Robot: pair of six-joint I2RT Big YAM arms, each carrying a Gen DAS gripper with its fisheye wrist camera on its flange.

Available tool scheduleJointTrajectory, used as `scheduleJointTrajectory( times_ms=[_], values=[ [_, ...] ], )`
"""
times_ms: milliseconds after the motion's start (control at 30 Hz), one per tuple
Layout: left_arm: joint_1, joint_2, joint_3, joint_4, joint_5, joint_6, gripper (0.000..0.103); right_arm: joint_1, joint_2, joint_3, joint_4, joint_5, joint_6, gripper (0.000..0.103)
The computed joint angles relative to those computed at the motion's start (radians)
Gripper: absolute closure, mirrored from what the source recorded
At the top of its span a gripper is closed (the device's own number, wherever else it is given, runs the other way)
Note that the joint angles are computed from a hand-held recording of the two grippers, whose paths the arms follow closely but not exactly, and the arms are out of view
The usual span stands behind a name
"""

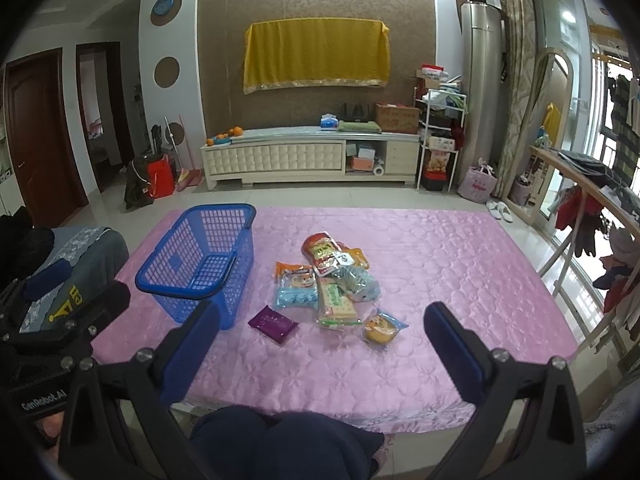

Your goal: Organize snacks

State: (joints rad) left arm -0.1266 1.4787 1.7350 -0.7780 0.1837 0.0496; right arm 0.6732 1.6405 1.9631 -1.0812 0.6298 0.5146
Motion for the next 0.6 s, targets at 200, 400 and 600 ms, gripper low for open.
scheduleJointTrajectory(
  times_ms=[200,400,600],
  values=[
    [0.004,-0.002,0.0,-0.002,0.013,-0.003,0.0,-0.001,0.0,0.002,-0.009,-0.005,-0.001,0.0],
    [0.009,-0.002,0.0,-0.002,0.009,0.0,0.0,-0.001,0.001,0.005,-0.015,-0.01,0.003,0.0],
    [0.01,-0.002,0.002,-0.006,0.008,-0.002,0.0,0.002,0.004,0.01,-0.021,-0.012,0.003,0.0]
  ],
)
